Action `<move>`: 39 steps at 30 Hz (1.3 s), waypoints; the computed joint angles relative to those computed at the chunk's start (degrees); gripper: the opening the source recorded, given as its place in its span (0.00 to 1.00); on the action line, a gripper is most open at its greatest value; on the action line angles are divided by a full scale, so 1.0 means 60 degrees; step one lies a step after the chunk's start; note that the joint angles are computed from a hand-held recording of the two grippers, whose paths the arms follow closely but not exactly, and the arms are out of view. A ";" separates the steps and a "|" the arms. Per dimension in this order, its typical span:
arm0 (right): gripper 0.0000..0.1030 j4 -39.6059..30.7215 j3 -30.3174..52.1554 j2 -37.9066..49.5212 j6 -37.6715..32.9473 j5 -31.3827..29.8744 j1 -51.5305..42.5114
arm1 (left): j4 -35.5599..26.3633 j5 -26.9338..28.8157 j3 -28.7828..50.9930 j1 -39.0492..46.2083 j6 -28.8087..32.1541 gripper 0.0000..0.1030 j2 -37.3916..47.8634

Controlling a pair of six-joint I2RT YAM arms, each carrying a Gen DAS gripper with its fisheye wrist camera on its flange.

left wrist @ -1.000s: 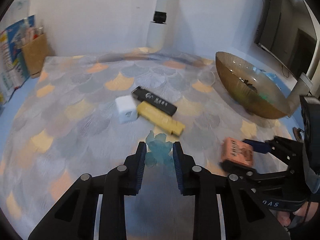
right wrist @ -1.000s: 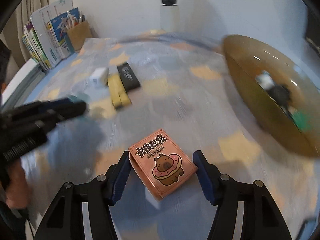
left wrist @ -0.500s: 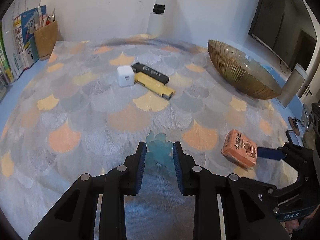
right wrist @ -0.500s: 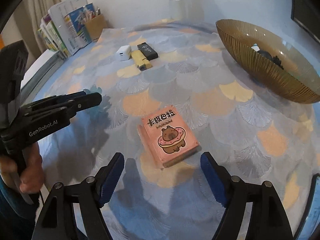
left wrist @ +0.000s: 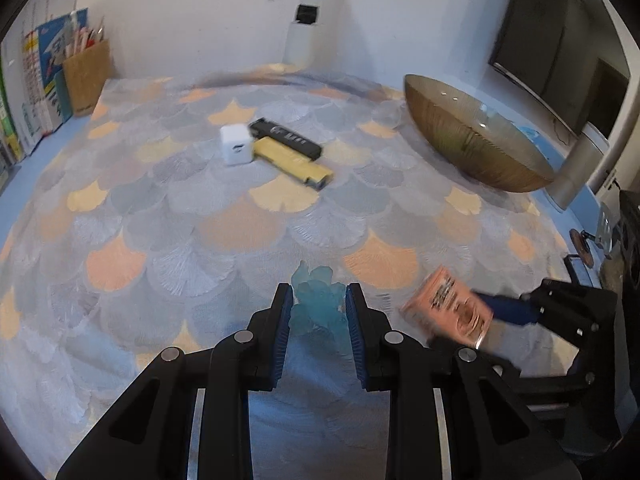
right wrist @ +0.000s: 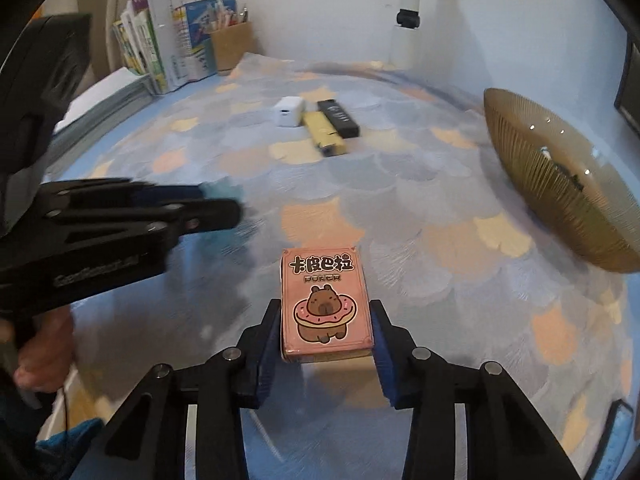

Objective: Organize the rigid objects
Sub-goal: 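Carry teal figure and pink box into brown bowl and open both tools, then withdraw both open tools from the bowl toward the remaining items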

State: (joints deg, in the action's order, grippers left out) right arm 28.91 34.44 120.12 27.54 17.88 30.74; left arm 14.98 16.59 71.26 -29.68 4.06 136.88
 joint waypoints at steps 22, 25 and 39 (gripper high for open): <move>0.39 -0.2360 -0.1329 -0.5875 -0.3905 -0.0549 -0.7540 | -0.4378 -0.0424 0.8732 -0.2675 -0.0396 0.23 0.2314; 0.39 -0.2323 -0.0893 -0.5204 -0.4123 -0.0849 -0.7897 | -0.5171 -0.0451 1.0176 -0.2925 -0.0391 0.23 0.3194; 0.50 -0.3012 -0.1111 -0.5695 -0.2824 -0.1754 -0.7701 | -0.3348 -0.0558 0.7012 -0.2493 -0.0436 0.70 0.1441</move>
State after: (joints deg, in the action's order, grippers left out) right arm 10.84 27.77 85.95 10.60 7.36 -15.46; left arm -5.11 13.25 113.33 -44.64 1.44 145.52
